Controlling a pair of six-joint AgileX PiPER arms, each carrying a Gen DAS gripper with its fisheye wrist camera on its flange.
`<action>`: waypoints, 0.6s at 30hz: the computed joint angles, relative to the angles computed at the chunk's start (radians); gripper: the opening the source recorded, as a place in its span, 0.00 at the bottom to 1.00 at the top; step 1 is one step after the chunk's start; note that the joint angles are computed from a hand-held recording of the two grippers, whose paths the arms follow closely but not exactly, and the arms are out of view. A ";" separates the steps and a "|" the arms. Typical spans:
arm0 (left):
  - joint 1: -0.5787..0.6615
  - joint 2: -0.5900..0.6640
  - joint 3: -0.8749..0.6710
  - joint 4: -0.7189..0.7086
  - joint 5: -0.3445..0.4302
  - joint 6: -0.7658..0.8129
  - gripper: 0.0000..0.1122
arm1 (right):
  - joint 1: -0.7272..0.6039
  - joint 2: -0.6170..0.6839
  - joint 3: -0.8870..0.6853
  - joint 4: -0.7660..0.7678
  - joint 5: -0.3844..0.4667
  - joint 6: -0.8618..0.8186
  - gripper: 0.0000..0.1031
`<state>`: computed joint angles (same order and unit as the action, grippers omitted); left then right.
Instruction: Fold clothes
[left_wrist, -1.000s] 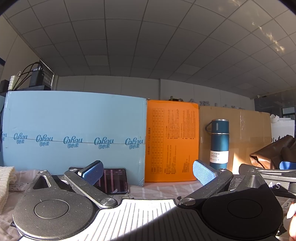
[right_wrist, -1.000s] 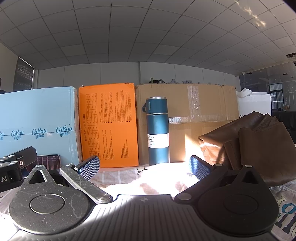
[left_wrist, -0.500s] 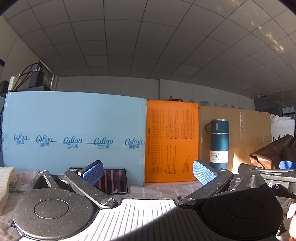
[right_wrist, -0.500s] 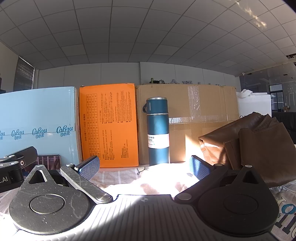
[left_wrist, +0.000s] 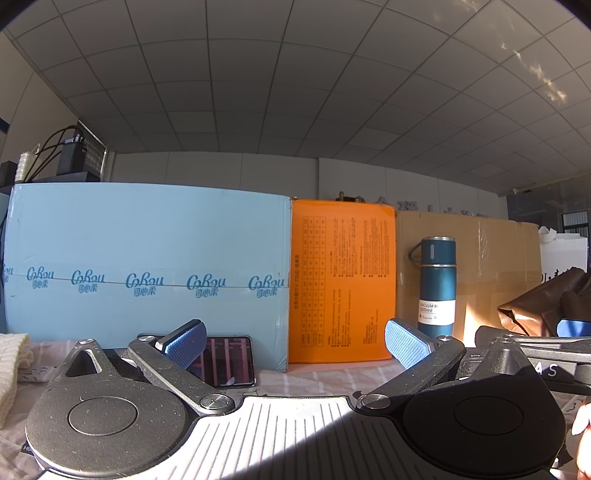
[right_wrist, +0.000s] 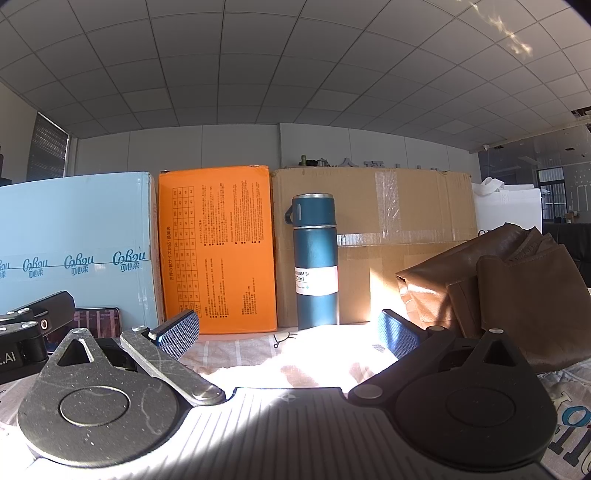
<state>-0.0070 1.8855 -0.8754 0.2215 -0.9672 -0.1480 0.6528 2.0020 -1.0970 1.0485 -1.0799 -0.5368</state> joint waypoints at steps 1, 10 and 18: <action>0.000 0.000 0.000 0.001 0.000 -0.001 0.92 | 0.000 0.000 -0.001 0.000 0.000 -0.001 1.00; 0.001 0.004 -0.001 0.002 -0.007 0.000 0.92 | 0.002 0.001 0.000 0.003 0.000 -0.003 1.00; 0.005 0.001 0.006 0.008 -0.007 -0.007 0.92 | -0.001 0.001 0.000 0.002 0.005 0.000 1.00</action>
<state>-0.0019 1.8864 -0.8697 0.2295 -0.9743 -0.1550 0.6516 2.0034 -1.0974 1.0502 -1.0747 -0.5373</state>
